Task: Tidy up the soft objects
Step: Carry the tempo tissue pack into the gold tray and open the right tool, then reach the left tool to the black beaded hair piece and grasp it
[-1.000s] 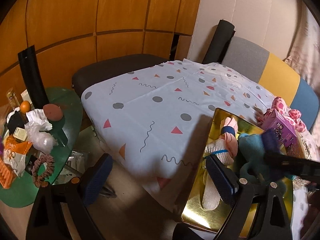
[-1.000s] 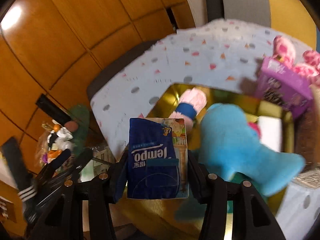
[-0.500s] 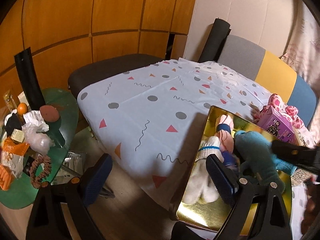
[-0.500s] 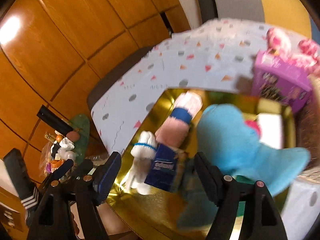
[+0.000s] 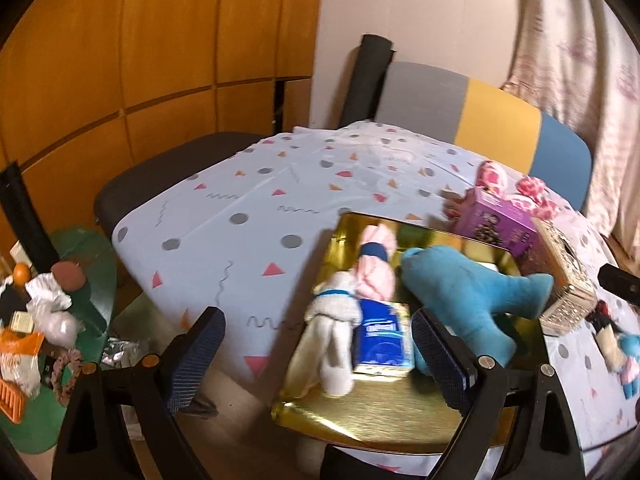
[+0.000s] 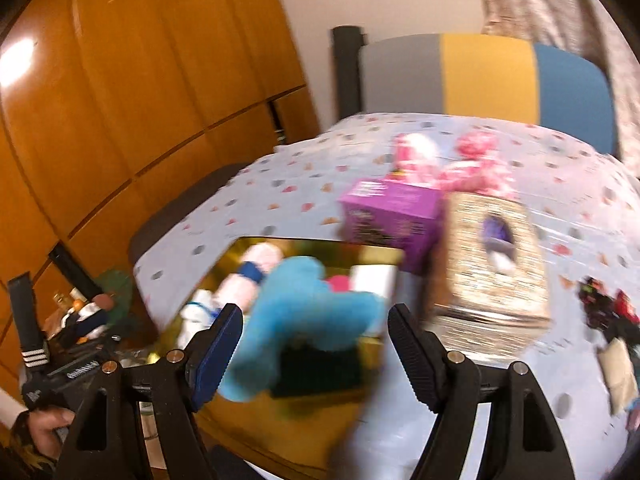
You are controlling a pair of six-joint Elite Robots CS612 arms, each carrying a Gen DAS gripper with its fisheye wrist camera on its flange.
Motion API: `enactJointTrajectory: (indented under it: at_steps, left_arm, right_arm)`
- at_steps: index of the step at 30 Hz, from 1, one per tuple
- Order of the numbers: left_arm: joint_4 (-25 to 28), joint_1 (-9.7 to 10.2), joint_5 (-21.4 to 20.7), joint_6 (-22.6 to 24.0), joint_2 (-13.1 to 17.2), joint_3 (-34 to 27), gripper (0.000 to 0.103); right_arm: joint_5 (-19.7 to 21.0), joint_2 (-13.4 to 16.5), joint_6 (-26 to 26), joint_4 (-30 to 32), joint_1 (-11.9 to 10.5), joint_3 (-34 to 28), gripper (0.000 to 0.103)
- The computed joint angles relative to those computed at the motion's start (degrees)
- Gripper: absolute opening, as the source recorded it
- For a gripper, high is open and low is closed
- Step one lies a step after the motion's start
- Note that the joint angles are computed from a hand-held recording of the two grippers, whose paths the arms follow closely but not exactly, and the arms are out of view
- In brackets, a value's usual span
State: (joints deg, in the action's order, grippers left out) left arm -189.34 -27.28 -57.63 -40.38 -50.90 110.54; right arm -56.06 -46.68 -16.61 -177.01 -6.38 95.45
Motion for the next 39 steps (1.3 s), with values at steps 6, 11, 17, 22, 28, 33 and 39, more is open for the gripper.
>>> enactJointTrajectory:
  at_steps: [6, 11, 17, 22, 28, 33, 39]
  left_arm:
    - [-0.76, -1.29, -0.87, 3.99, 0.3, -1.32, 0.095]
    - [-1.64, -2.3, -1.58, 7.94, 0.47, -2.58, 0.095]
    - [-1.55, -3.53, -2.38, 13.22, 0.89, -4.72, 0.095]
    - [-2.35, -4.5, -4.24, 17.57, 1.37, -6.46, 0.095]
    - [-2.92, -5.87, -7.75, 22.4, 2.13, -9.2, 0.095]
    - [-1.89, -6.94, -10.78, 25.89, 3.42, -12.54, 0.095]
    - [0.01, -8.34, -14.1, 30.72, 5.3, -16.64, 0.095]
  right_arm:
    - [-4.54, 0.19, 2.78, -2.3, -3.13, 0.66, 0.077]
    - [-9.5, 0.59, 6.38, -4.37, -5.82, 0.39, 0.077]
    - [-16.62, 1.7, 10.72, -6.2, -8.74, -0.94, 0.077]
    - [-24.76, 3.53, 15.62, -9.85, -10.65, -2.33, 0.077]
    - [-29.46, 5.09, 29.23, -9.96, -13.44, -3.39, 0.077]
    - [-26.79, 5.05, 34.88, -10.01, -15.04, -3.03, 0.077]
    - [-25.35, 5.06, 37.1, -9.39, -15.49, -2.88, 0.077]
